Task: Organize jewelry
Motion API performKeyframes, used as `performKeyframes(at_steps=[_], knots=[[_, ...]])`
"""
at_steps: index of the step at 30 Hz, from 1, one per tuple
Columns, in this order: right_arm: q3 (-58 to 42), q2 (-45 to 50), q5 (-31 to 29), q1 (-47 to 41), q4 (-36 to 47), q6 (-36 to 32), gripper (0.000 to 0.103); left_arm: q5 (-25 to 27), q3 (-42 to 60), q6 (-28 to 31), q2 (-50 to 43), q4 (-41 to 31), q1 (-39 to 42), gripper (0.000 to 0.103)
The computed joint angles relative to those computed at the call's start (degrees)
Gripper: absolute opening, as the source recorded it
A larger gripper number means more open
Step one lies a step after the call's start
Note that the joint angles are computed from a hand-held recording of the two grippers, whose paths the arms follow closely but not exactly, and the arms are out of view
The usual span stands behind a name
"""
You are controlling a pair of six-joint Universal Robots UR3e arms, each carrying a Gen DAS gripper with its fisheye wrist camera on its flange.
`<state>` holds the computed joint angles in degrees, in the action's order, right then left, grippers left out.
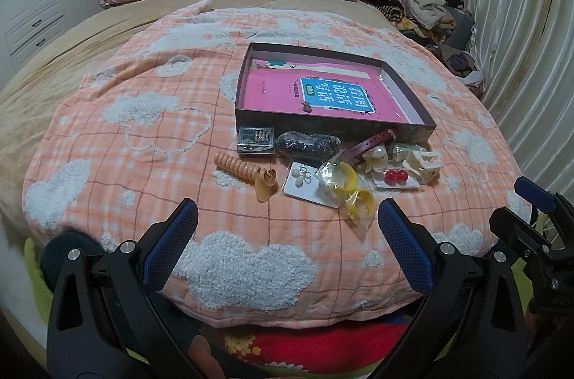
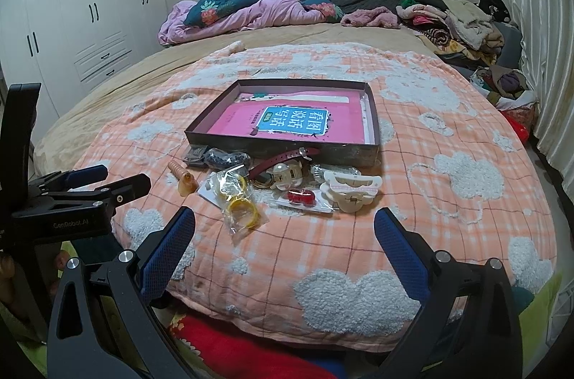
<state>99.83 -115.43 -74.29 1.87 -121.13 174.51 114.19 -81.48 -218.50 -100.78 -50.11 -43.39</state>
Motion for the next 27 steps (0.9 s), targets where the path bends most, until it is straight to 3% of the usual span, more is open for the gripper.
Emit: performKeyframes(at_steps=[27], knots=[[-0.74, 0.57, 0.13, 0.41, 0.16, -0.34, 0.099, 0.1, 0.14, -0.1, -0.06, -0.04, -0.1, 0.094]])
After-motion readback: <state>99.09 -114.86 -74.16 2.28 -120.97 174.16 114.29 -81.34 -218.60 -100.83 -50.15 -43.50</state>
